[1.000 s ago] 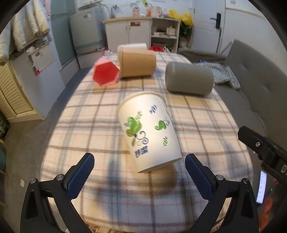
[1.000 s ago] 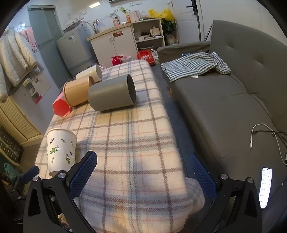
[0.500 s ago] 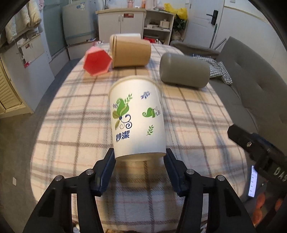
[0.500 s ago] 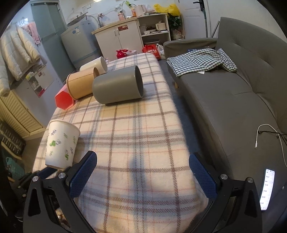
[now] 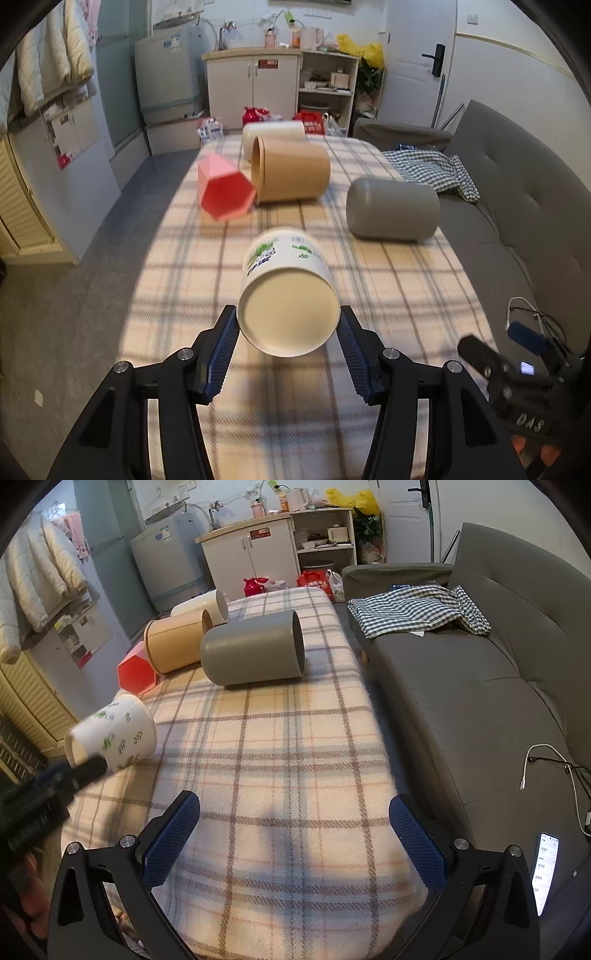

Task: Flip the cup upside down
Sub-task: 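Grasp the lying white paper cup at its rim with the left tool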

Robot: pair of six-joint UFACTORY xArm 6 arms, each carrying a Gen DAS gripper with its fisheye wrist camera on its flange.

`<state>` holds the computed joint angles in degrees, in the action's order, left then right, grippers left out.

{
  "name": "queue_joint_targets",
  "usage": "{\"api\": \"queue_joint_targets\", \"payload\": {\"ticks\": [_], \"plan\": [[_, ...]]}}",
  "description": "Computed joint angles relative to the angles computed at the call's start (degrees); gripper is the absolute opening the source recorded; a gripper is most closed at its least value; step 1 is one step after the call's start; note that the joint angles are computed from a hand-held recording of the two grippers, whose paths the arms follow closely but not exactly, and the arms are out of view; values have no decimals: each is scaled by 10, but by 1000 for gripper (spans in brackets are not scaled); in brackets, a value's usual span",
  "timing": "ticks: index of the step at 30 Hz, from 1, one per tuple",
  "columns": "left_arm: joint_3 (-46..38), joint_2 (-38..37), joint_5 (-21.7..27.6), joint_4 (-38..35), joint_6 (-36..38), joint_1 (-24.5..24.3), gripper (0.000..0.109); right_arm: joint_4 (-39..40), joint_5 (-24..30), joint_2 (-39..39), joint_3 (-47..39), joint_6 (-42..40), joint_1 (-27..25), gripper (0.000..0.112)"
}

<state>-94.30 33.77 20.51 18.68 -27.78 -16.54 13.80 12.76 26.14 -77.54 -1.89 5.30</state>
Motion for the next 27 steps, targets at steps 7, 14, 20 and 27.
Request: {"api": "queue_joint_targets", "payload": {"ticks": [7,14,20,27], "plan": [[-120,68,62,-67,70,3,55,10,4,3,-4,-11,1,103],[-155,74,104,-112,117,-1,55,22,8,7,-11,-21,2,103],[-182,74,180,-94,160,-14,55,31,11,11,-17,-29,5,103],[-296,146,241,-90,170,-15,55,30,7,11,-15,-28,4,103]]}}
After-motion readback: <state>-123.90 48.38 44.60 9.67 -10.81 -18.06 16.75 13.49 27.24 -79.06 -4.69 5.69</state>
